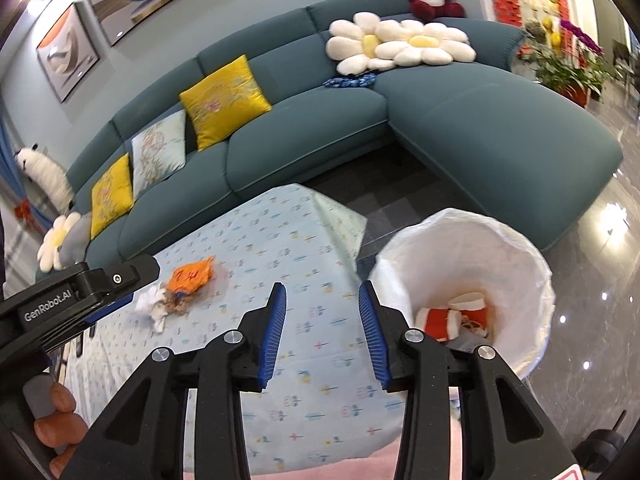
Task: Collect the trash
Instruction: 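Reach both grippers back to the white glove and orange bag on the table, then grasp the white glove with the left gripper while the right gripper grasps the orange bag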
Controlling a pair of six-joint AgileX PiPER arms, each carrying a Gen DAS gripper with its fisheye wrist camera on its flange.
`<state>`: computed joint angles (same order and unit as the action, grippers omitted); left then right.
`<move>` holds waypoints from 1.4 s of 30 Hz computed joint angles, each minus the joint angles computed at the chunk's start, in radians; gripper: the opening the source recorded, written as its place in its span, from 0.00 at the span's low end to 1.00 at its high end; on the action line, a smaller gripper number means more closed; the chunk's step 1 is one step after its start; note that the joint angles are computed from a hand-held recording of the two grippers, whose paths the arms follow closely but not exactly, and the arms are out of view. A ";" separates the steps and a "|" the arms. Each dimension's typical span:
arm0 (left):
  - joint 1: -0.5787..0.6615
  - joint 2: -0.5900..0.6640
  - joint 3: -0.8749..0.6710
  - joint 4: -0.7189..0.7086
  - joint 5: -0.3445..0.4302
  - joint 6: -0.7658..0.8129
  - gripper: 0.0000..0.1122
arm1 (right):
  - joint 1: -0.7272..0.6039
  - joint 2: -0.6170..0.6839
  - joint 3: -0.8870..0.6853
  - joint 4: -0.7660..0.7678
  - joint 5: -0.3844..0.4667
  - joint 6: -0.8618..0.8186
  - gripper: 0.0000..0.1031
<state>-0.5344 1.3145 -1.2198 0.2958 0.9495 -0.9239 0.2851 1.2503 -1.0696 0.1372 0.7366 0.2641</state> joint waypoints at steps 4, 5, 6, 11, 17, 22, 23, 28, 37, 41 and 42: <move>0.097 -0.067 0.075 -0.044 -0.012 0.059 0.47 | 0.108 0.031 -0.026 -0.082 0.000 0.097 0.37; 0.134 -0.086 0.095 -0.063 -0.016 0.085 0.47 | 0.131 0.039 -0.034 -0.098 0.001 0.117 0.37; 0.164 -0.100 0.109 -0.079 -0.019 0.109 0.47 | 0.159 0.050 -0.043 -0.118 0.003 0.143 0.37; 0.354 -0.166 0.188 -0.185 -0.039 0.267 0.50 | 0.279 0.121 -0.098 -0.174 0.008 0.235 0.37; 0.642 -0.188 0.269 -0.359 -0.068 0.537 0.55 | 0.405 0.230 -0.175 -0.241 0.014 0.324 0.42; 0.913 -0.111 0.312 -0.497 -0.106 0.793 0.59 | 0.463 0.361 -0.271 -0.242 0.017 0.338 0.42; 0.947 -0.091 0.312 -0.513 -0.114 0.827 0.59 | 0.471 0.400 -0.300 -0.233 0.016 0.336 0.44; 1.105 0.084 0.256 -0.577 -0.158 0.975 0.59 | 0.476 0.584 -0.454 -0.191 0.020 0.321 0.50; 1.169 0.419 0.013 -0.621 -0.171 1.039 0.62 | 0.419 0.952 -0.887 -0.098 0.138 0.306 0.55; 1.162 0.528 -0.068 -0.637 -0.163 1.024 0.62 | 0.405 1.119 -1.132 -0.085 0.237 0.305 0.55; 1.162 0.551 -0.084 -0.648 -0.160 1.027 0.62 | 0.405 1.162 -1.199 -0.087 0.268 0.304 0.55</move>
<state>0.6275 1.8656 -1.3040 -0.3524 0.7898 0.1027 0.6898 2.4121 -2.2685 0.0504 1.0049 0.5685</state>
